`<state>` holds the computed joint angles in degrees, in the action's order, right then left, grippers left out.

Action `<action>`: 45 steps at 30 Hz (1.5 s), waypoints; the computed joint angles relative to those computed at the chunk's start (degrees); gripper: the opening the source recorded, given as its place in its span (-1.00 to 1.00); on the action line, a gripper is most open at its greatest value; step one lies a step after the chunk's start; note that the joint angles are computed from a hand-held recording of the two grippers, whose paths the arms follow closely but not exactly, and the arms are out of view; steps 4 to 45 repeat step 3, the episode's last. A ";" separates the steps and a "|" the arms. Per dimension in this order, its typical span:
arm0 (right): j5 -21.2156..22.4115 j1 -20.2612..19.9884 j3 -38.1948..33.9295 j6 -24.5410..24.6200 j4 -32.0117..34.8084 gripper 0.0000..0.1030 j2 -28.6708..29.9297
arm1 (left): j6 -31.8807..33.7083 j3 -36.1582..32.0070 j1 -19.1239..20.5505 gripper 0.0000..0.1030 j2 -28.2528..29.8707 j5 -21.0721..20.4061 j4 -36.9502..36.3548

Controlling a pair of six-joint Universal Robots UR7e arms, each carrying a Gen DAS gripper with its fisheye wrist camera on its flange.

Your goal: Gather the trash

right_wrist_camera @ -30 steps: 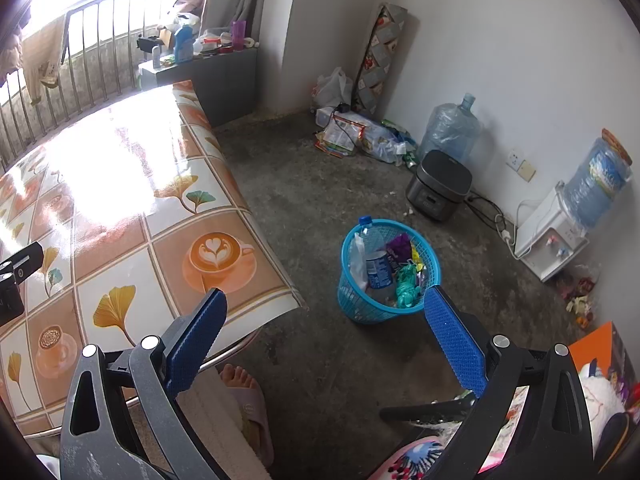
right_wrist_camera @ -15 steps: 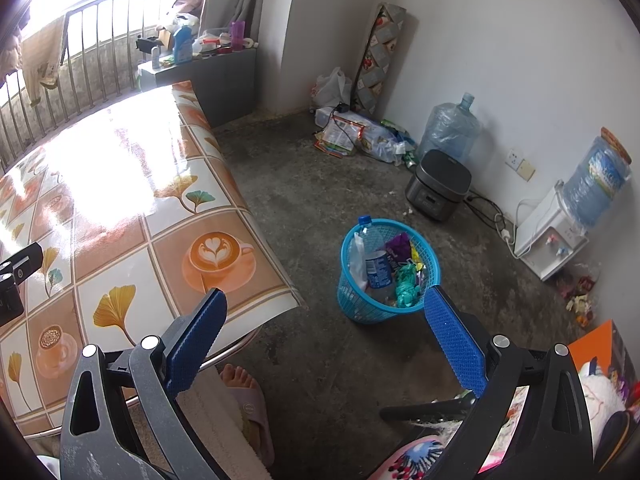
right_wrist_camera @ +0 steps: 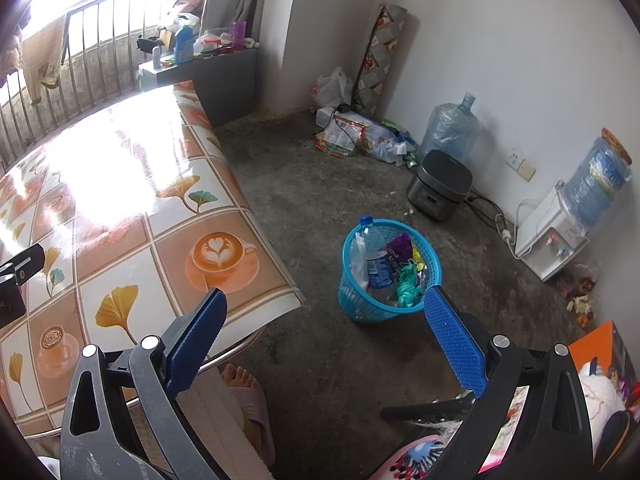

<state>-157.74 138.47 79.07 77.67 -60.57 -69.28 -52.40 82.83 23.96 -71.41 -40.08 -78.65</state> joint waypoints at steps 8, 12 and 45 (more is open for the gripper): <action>0.00 0.03 -0.03 0.11 0.11 0.84 0.02 | -0.26 -0.04 0.01 0.89 -0.06 -0.19 0.22; 0.00 0.03 -0.03 0.11 0.11 0.84 0.02 | -0.26 -0.04 0.01 0.89 -0.06 -0.19 0.22; 0.00 0.03 -0.03 0.11 0.11 0.84 0.02 | -0.26 -0.04 0.01 0.89 -0.06 -0.19 0.22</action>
